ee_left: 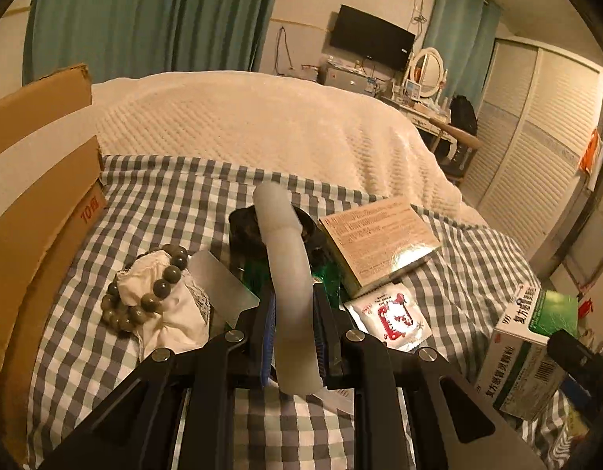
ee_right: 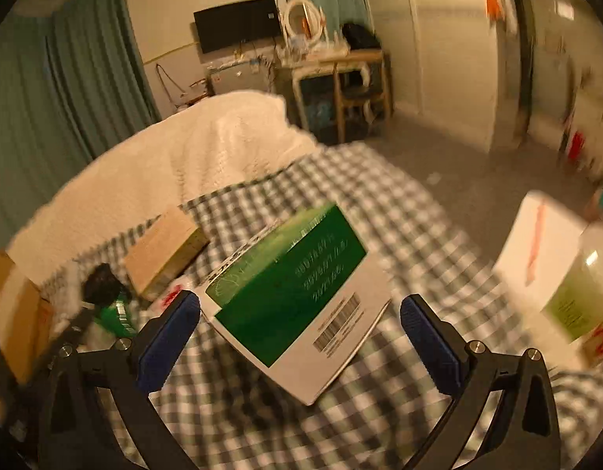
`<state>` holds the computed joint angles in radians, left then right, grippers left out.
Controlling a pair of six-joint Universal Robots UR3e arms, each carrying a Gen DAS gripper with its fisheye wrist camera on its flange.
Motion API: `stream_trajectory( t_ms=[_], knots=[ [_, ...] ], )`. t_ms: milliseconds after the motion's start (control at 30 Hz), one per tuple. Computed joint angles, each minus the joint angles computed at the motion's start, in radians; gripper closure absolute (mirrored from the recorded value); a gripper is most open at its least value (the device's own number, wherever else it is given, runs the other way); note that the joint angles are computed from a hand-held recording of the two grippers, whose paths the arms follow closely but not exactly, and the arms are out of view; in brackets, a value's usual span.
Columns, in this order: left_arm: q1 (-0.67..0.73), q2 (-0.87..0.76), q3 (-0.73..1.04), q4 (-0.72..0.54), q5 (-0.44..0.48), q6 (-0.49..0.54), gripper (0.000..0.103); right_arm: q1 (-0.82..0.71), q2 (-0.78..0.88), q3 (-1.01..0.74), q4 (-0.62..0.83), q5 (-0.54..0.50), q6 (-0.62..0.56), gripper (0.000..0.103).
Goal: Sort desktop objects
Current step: 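Carry the stick and medicine box over the cardboard box and open both tools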
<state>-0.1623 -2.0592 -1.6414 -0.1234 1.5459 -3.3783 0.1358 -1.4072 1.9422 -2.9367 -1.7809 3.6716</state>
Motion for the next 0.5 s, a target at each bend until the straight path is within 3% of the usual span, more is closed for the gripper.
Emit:
stream_trajectory(
  t_ms=[100, 167, 500],
  knots=[
    [-0.005, -0.012, 0.001, -0.013, 0.006, 0.0, 0.085, -0.156, -0.022, 0.111, -0.084, 0.31, 0.065, 0.0],
    [-0.011, -0.016, -0.006, -0.006, 0.005, 0.009, 0.085, -0.195, -0.015, 0.15, -0.135, 0.386, 0.08, 0.0],
    [-0.018, 0.056, -0.051, -0.017, 0.014, -0.021, 0.085, -0.145, -0.039, 0.147, -0.178, 0.312, 0.026, 0.007]
  ],
)
